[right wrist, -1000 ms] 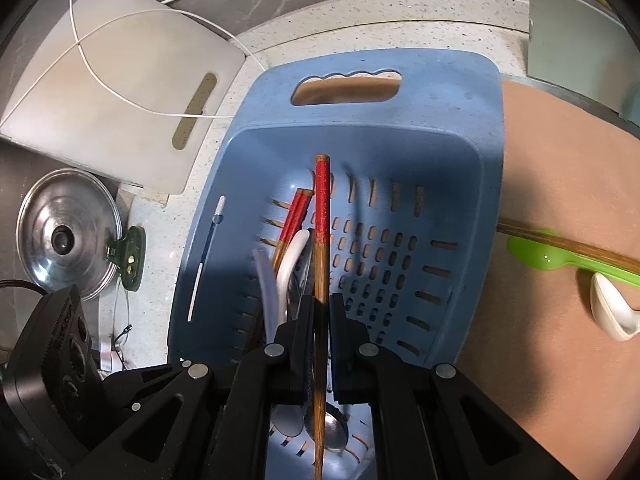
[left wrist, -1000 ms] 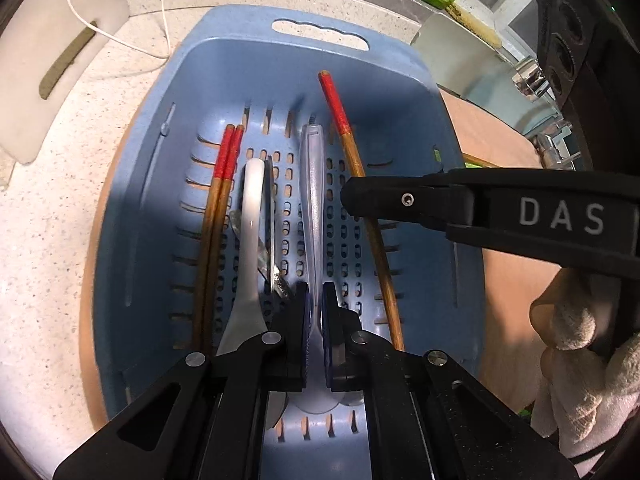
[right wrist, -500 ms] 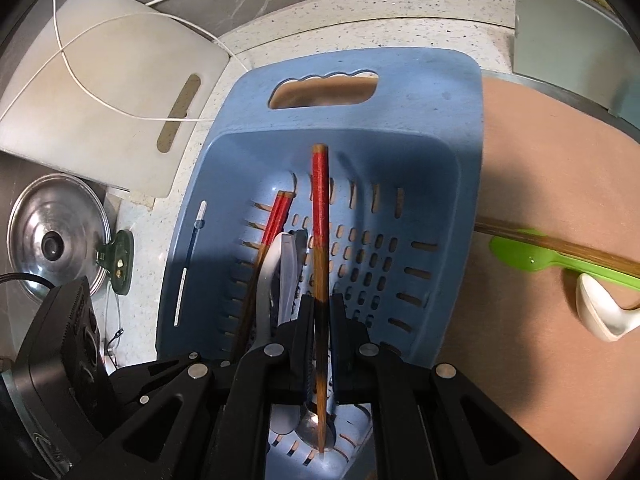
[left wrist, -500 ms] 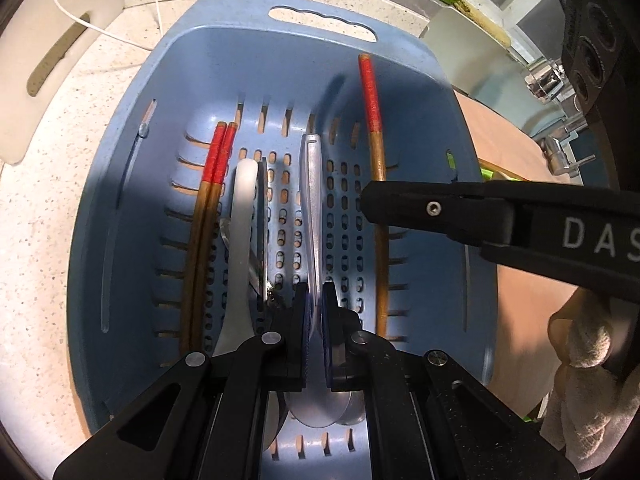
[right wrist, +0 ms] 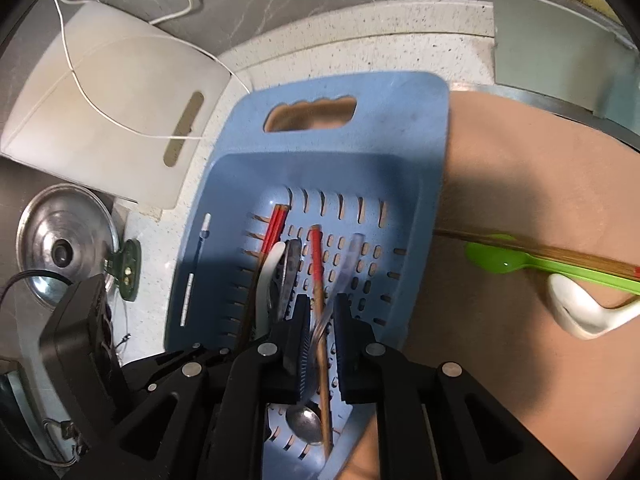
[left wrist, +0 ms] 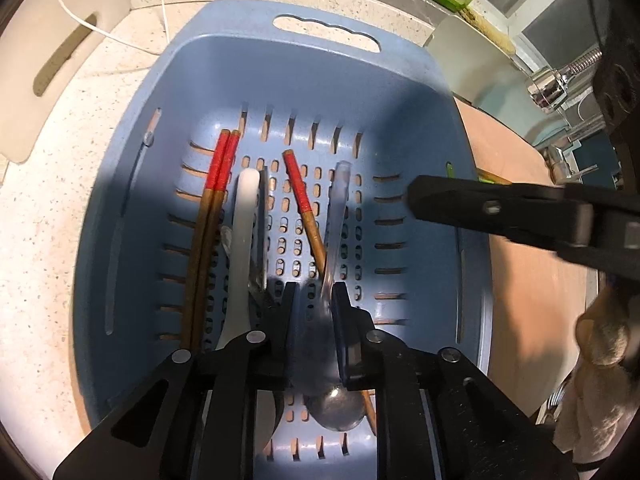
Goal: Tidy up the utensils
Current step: 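Open both grippers to drop the clear spoon and chopstick into the basket, then move both open grippers back over the remaining utensils on the board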
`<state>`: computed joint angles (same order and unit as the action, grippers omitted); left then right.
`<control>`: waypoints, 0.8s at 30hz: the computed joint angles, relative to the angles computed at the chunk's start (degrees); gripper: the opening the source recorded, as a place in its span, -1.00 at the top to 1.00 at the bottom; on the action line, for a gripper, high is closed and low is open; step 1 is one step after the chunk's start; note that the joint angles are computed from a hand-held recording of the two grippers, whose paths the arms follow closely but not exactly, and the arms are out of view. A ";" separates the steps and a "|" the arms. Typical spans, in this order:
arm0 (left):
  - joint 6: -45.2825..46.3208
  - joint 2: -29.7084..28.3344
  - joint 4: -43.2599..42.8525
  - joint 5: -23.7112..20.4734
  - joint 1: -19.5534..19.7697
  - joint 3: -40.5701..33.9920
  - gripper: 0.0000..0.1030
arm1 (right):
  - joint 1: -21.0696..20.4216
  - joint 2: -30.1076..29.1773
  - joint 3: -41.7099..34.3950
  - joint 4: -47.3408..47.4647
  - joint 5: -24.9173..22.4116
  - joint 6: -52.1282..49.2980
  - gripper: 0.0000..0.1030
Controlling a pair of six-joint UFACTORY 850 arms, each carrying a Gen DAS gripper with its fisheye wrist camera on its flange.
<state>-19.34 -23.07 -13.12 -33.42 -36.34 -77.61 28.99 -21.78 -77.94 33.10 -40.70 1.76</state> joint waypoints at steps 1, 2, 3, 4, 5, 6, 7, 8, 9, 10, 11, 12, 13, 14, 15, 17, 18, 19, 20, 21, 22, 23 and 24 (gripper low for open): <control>-0.30 0.23 0.37 0.15 -0.03 0.21 0.71 | -0.37 0.73 0.54 1.17 0.16 -1.18 0.70; -1.31 0.63 1.32 0.26 -0.14 0.46 0.71 | -0.52 1.27 0.93 1.73 0.43 -2.05 0.63; -1.98 1.13 1.88 0.49 -0.22 0.82 0.71 | -0.68 2.02 1.45 2.23 0.86 -3.23 0.61; -2.63 1.57 2.37 0.71 -0.35 1.15 0.71 | -0.95 3.13 2.30 2.99 1.41 -5.04 0.58; -3.59 2.12 3.21 0.91 -0.50 1.54 0.71 | -1.25 4.06 2.99 3.73 1.79 -6.73 0.55; -4.66 2.71 4.30 1.11 -0.67 1.93 0.71 | -1.55 4.96 3.62 4.38 2.26 -8.25 0.53; -5.36 3.38 5.18 1.36 -0.80 2.45 0.71 | -1.99 6.46 4.85 5.38 3.29 -10.18 0.46; -6.36 3.81 6.27 1.41 -1.04 2.61 0.72 | -2.40 7.71 5.84 6.41 4.26 -11.79 0.33; -8.02 4.58 8.19 1.50 -1.41 2.97 0.72 | -3.10 9.50 7.39 8.30 5.58 -14.64 0.27; -8.65 5.32 9.24 1.61 -1.50 3.45 0.72 | -3.86 11.30 9.02 10.09 6.82 -17.60 0.19; -10.25 6.01 11.10 1.67 -1.90 3.70 0.72 | -4.60 12.86 10.38 11.90 7.85 -20.49 0.17; -11.49 6.48 12.50 1.81 -2.32 3.88 0.72 | -5.22 14.34 11.71 13.11 8.76 -22.87 0.10; -12.47 6.93 13.76 1.87 -2.74 3.94 0.72 | -6.14 16.41 13.42 13.47 9.94 -25.30 0.06; -13.63 7.25 15.05 1.79 -3.16 3.73 0.72 | -6.74 17.71 14.33 12.80 10.60 -25.94 0.04; -14.57 7.56 16.17 1.80 -3.55 3.57 0.72 | -7.62 19.07 15.31 12.26 10.97 -26.70 0.02; -15.78 7.54 17.75 1.73 -4.48 2.75 0.71 | -9.88 21.32 16.92 11.91 10.72 -27.87 -0.09; -15.75 7.40 18.07 1.68 -5.02 2.09 0.71 | -10.95 22.32 17.63 11.04 10.57 -27.44 -0.12; -16.02 6.90 18.43 1.51 -5.46 1.26 0.71 | -12.19 23.37 18.34 9.93 10.19 -26.88 -0.18; -16.18 6.44 19.04 1.41 -6.10 0.31 0.71 | -13.20 24.12 18.87 8.84 9.77 -26.19 -0.25; -16.13 5.80 19.45 1.23 -6.67 -0.72 0.71 | -14.32 24.84 19.35 7.57 9.27 -25.35 -0.26; -15.89 4.88 19.52 0.94 -7.17 -2.05 0.71 | -15.27 25.68 19.94 5.68 8.97 -24.06 -0.26; -15.20 3.85 19.09 0.87 -7.52 -3.37 0.71 | -15.96 26.42 20.42 3.09 9.07 -22.19 -0.26; -14.19 2.51 18.35 0.74 -7.97 -5.02 0.71 | -16.40 27.04 20.85 0.21 9.42 -20.07 -0.26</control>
<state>-33.53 -20.57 5.23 -32.68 -44.31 -82.63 12.59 5.25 -57.09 33.31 -31.28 -18.31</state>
